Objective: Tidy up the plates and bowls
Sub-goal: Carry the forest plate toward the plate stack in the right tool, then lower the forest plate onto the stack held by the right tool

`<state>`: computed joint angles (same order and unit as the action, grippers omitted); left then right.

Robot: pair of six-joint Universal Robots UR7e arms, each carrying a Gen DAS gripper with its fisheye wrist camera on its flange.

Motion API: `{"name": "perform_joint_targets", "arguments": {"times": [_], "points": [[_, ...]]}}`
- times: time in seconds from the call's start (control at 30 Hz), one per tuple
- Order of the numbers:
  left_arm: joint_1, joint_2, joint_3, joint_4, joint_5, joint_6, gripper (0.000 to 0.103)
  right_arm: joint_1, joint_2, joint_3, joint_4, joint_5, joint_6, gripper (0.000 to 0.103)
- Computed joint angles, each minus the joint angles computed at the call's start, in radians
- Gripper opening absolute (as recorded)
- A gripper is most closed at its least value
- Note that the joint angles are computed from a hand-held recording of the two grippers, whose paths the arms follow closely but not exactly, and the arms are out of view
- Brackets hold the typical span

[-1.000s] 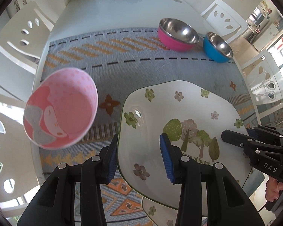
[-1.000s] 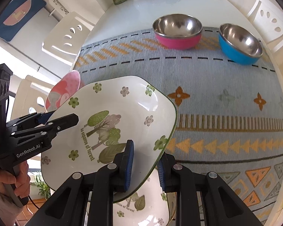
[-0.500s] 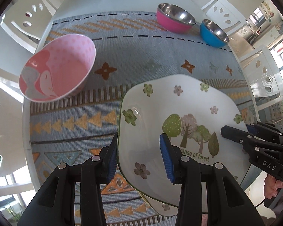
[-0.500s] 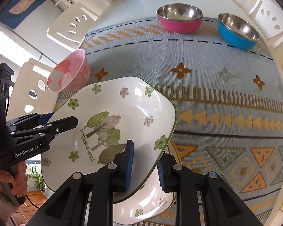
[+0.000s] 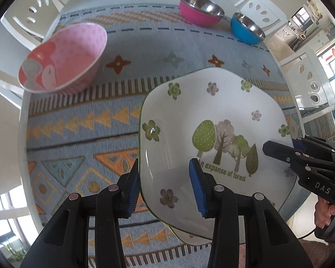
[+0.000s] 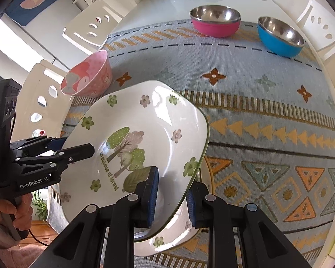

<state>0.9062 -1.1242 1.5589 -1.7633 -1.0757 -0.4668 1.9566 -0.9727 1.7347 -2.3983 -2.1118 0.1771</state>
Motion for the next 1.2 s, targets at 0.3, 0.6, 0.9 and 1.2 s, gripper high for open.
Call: {"name": "perform_joint_targets", "arguments": {"times": [0.3, 0.6, 0.9, 1.2], "points": [[-0.001, 0.019, -0.013, 0.048, 0.01, 0.035, 0.038, 0.0, -0.009, 0.032, 0.003, 0.001, 0.008, 0.022], [0.004, 0.022, -0.021, 0.071, -0.01, 0.053, 0.038, 0.0, -0.012, 0.025, 0.053, 0.004, 0.038, 0.022], [-0.003, 0.024, -0.019, 0.101, -0.016, 0.059, 0.038, -0.003, -0.015, 0.021, 0.093, 0.014, 0.076, 0.022], [-0.007, 0.027, -0.018, 0.109, -0.005, 0.073, 0.037, -0.013, -0.005, 0.011, 0.148, 0.012, 0.118, 0.022]]}}
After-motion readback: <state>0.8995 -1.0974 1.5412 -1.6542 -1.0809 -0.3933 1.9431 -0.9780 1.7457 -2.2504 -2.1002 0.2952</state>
